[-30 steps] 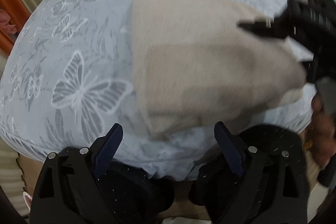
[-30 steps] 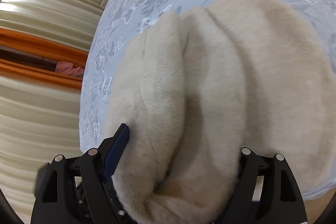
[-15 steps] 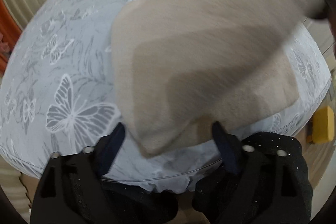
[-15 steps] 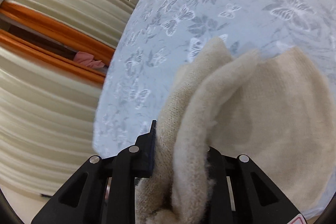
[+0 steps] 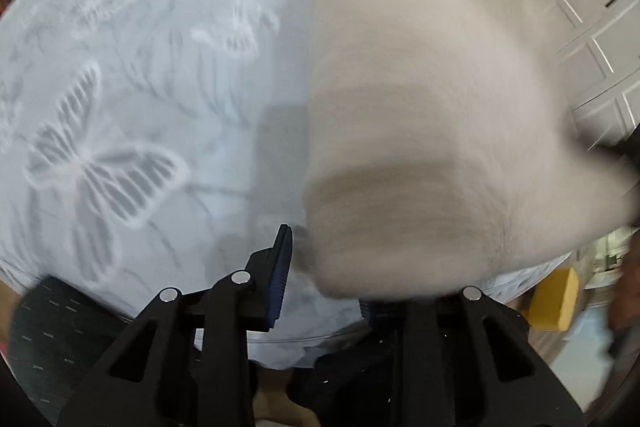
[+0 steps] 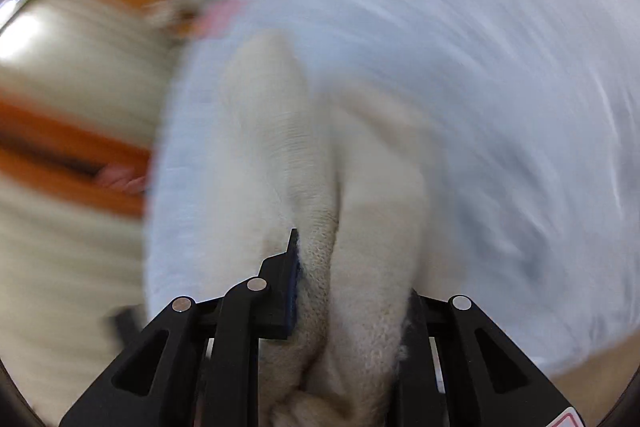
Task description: Fold small clothes
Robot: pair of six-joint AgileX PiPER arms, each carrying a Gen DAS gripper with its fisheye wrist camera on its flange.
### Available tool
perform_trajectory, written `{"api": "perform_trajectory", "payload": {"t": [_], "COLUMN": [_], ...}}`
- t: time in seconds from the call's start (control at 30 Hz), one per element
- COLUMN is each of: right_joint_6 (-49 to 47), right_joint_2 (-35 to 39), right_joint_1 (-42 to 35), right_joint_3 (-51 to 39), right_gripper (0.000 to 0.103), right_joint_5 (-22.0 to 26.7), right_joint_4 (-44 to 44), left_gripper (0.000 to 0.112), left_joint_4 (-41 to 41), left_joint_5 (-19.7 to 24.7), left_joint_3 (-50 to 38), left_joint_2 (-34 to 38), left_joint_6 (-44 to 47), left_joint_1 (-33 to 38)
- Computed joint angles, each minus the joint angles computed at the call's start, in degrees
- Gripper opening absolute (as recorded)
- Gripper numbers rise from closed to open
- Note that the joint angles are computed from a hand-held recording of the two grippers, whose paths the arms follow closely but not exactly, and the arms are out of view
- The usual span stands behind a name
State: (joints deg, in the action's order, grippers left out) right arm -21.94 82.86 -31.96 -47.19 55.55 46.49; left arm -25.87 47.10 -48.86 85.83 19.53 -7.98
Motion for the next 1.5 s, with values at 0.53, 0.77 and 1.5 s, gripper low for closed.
{"api": "perform_trajectory", "payload": {"t": [0.53, 0.77, 1.5], "right_joint_6": [0.3, 1.1, -9.2], "right_joint_2": [-9.5, 3.0, -2.1], "right_joint_1": [-2.4, 5.7, -9.0], "right_joint_3": [-0.3, -10.7, -2.5], "right_gripper": [0.065, 0.085, 0.087], "right_joint_5": [-1.2, -6.6, 0.9], "right_joint_4": [-1.8, -5.1, 2.6], "left_gripper": [0.061, 0.072, 0.094], "left_joint_4": [-0.3, -3.3, -18.0], "left_joint_5": [5.5, 6.8, 11.6], "left_joint_3": [-0.5, -0.5, -16.0], "left_joint_2": [-8.0, -9.0, 11.0], "left_joint_6": [4.5, 5.8, 3.6], "left_joint_1": [1.8, 5.0, 4.9]}}
